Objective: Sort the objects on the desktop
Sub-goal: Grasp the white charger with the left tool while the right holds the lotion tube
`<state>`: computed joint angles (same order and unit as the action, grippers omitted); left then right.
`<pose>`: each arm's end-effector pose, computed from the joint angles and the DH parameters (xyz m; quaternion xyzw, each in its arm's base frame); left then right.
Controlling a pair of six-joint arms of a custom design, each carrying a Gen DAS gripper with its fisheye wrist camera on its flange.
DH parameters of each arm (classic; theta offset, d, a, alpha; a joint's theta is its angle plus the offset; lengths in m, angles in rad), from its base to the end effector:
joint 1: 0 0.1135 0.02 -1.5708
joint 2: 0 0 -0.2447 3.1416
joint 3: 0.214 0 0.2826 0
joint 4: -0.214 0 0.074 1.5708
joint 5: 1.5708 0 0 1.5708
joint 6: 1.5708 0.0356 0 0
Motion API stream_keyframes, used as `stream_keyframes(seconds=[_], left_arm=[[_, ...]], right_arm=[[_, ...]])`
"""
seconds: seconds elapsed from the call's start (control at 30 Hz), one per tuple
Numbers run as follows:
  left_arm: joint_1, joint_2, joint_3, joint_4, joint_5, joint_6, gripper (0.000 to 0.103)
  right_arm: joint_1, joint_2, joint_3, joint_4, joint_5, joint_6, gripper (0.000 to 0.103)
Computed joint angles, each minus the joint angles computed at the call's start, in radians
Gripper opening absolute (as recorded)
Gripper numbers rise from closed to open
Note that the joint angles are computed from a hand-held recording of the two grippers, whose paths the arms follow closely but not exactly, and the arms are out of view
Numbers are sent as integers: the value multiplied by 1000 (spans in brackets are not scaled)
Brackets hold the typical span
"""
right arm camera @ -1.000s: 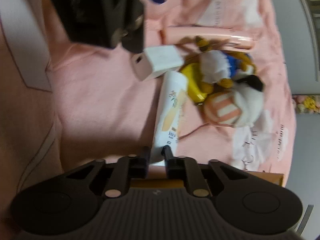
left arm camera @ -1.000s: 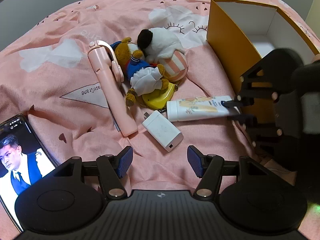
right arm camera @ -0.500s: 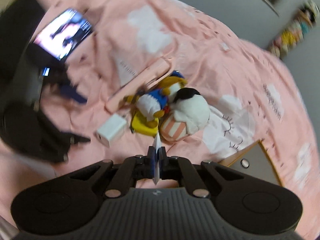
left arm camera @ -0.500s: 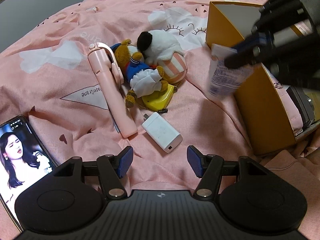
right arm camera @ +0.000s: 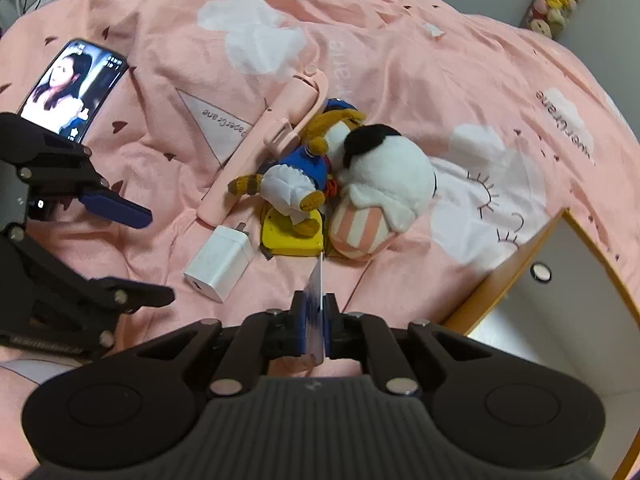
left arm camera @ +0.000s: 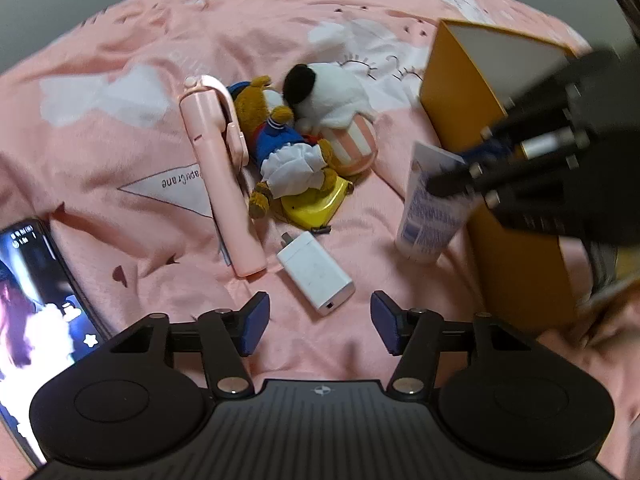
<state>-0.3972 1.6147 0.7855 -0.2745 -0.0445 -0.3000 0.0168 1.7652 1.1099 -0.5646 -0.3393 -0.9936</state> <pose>0.2873 -0.1188 0.0970 0.0421 0.9717 -0.0587 0.2249 0.3595 0.0179 0.1319 -0.4955 0.8350 0.0661 0.2299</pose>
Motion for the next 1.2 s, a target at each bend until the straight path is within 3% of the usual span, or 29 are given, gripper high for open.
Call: stream_keyframes(seconds=[0.17, 0.53, 0.83, 1.0, 1.1, 1.2], left_arm=[[64, 79, 79, -17, 85, -126, 64], [98, 322, 247, -27, 81, -302, 62], [99, 403, 279, -11, 92, -356, 62], [102, 411, 271, 12, 101, -345, 57], [100, 414, 268, 18, 93, -339, 42], [96, 403, 250, 33, 87, -331, 42]], right_arm=[[-45, -1, 14, -34, -66, 64, 7], [-194, -110, -73, 8, -259, 190, 7], [-290, -185, -119, 63, -402, 310, 0], [-285, -185, -118, 30, -384, 285, 5], [-274, -210, -159, 43, -363, 260, 7], [-257, -247, -211, 53, -338, 214, 13]])
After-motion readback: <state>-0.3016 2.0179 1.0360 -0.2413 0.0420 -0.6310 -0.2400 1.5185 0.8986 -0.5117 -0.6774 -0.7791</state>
